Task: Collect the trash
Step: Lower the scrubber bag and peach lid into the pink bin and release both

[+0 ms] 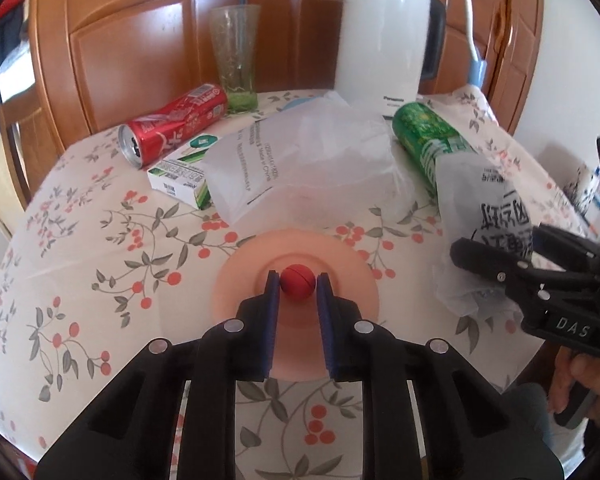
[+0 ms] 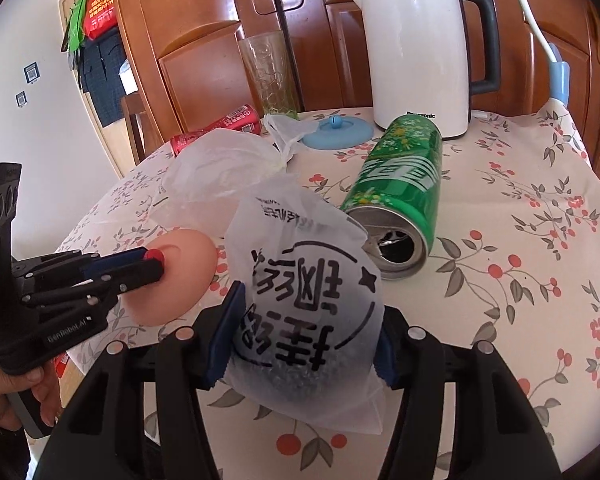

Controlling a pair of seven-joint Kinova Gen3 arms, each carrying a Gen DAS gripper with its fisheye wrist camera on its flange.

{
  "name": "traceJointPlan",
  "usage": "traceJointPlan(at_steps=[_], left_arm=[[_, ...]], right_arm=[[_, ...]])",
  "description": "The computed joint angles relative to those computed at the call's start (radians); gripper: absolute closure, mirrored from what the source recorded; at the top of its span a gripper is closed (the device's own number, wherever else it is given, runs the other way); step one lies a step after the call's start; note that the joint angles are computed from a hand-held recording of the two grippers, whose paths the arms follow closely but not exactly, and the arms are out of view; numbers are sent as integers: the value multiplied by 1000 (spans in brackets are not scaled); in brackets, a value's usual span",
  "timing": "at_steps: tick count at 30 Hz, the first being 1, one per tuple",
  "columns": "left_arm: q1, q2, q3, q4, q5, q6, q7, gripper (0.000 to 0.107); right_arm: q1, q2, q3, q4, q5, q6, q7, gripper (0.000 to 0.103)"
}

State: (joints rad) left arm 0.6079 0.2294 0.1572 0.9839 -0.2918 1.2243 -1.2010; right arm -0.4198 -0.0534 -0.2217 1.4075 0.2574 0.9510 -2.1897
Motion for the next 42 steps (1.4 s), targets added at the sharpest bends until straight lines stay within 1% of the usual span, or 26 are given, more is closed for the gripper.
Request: traceJointPlan(at_steps=[1, 5, 8, 10, 14, 17, 23, 29, 31, 35, 42], left_arm=[[6, 7, -1, -6, -9, 7, 3, 87], [14, 9, -5, 1, -24, -8, 18, 80], [3, 5, -7, 14, -9, -35, 27, 79], [-4, 5, -9, 20, -3, -48, 39, 90], [-21, 3, -4, 17, 24, -46, 22, 90], [-39, -12, -1, 37, 54, -62, 16, 90], [-38, -43, 7, 85, 40, -93, 37, 90], [-37, -81, 27, 107, 30, -94, 46, 90], [-31, -95, 36, 112, 16, -87, 48, 90], [-35, -129, 54, 130, 19, -73, 50, 90], [-53, -222, 101, 200, 50, -66, 58, 90]], right_arm=[[0, 0, 0, 0, 0, 0, 0, 47], [-1, -1, 0, 2, 0, -2, 9, 48], [3, 1, 8, 1, -28, -8, 34, 48], [8, 0, 16, 1, -58, -16, 55, 49], [10, -5, 13, 6, -73, -23, 66, 49], [12, -11, 11, 7, -86, -26, 70, 49], [10, -17, 1, 8, -76, -24, 61, 49], [12, -34, -4, 22, -82, -35, 56, 50], [15, -46, -1, 31, -99, -44, 62, 50], [24, -79, 3, 56, -155, -63, 81, 50], [25, -152, -52, 87, -167, -49, 67, 50]])
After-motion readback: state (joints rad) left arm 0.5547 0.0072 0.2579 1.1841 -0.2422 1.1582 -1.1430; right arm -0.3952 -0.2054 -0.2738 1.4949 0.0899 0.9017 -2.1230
